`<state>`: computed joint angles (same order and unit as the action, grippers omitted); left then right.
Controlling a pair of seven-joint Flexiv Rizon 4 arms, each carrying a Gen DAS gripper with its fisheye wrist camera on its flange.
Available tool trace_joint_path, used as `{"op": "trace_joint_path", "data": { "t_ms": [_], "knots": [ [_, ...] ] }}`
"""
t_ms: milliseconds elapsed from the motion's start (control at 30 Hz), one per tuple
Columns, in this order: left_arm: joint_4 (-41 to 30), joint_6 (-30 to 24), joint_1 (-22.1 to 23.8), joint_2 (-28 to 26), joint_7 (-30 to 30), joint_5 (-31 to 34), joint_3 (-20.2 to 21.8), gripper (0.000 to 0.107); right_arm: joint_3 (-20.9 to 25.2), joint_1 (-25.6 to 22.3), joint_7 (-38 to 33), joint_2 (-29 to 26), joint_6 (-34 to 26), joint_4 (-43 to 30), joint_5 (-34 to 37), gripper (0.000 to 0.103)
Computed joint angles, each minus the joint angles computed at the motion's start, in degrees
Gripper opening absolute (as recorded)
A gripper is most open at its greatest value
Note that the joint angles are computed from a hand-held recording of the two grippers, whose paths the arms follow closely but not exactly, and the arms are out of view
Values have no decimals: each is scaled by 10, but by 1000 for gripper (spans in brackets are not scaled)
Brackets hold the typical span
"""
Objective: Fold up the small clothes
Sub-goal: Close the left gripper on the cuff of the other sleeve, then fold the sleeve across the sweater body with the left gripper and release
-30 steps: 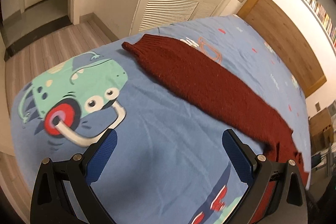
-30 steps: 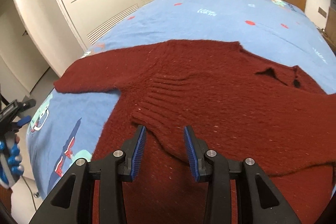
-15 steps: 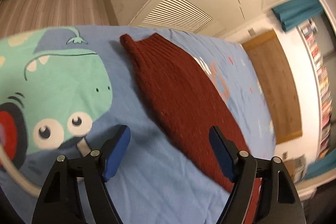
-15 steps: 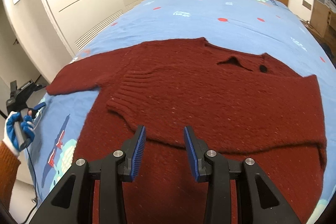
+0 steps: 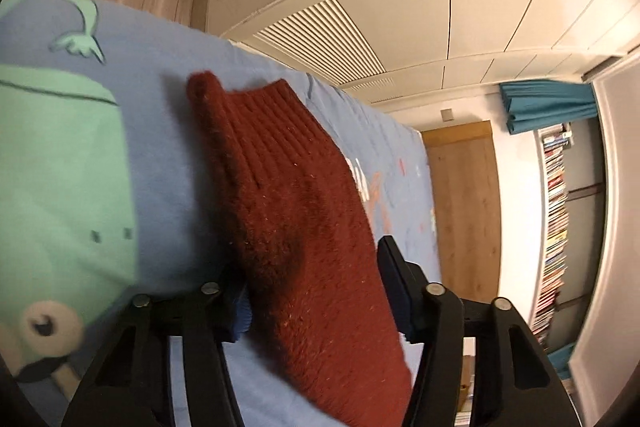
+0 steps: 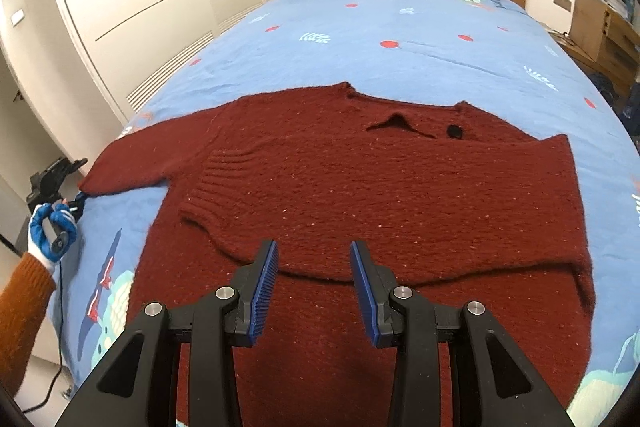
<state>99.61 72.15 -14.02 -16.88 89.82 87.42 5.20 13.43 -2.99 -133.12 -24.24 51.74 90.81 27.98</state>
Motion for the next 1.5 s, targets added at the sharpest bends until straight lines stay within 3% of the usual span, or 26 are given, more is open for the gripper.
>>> {"op": "trace_joint_path", "data": {
  "t_ms": [133,167,300,400,467,667,900,1067,1267,1433,1500],
  "knots": [
    [4,9,3,3,-33,16,4,36,-3,-4,3,2,-2,0,1,39],
    [7,14,6,4,-37,17,4,29,-4,-5,3,2,-2,1,1,39],
    [24,43,35,5,26,-47,3,8,-7,-7,7,2,-4,3,-2,39],
    [30,49,50,10,115,-112,-1,7,-7,-12,7,2,-8,-2,2,39],
    [27,48,48,13,135,-125,1,6,-8,-15,6,2,-7,-6,6,39],
    [-10,57,30,15,121,-106,6,6,-9,-33,2,6,-25,-15,24,39],
    [-97,72,-2,-8,60,-43,4,6,-22,-57,-14,22,-47,-19,50,39],
    [-186,91,-19,-43,90,-50,2,6,-34,-77,-31,31,-60,-27,66,39],
    [-312,121,-17,-120,221,-144,-29,6,-49,-107,-45,30,-83,-53,95,39],
    [-426,132,28,-221,427,-274,-131,6,-57,-129,-50,22,-93,-76,114,39],
    [-473,123,42,-267,528,-326,-191,6,-60,-139,-50,16,-97,-85,120,39]
  ]
}}
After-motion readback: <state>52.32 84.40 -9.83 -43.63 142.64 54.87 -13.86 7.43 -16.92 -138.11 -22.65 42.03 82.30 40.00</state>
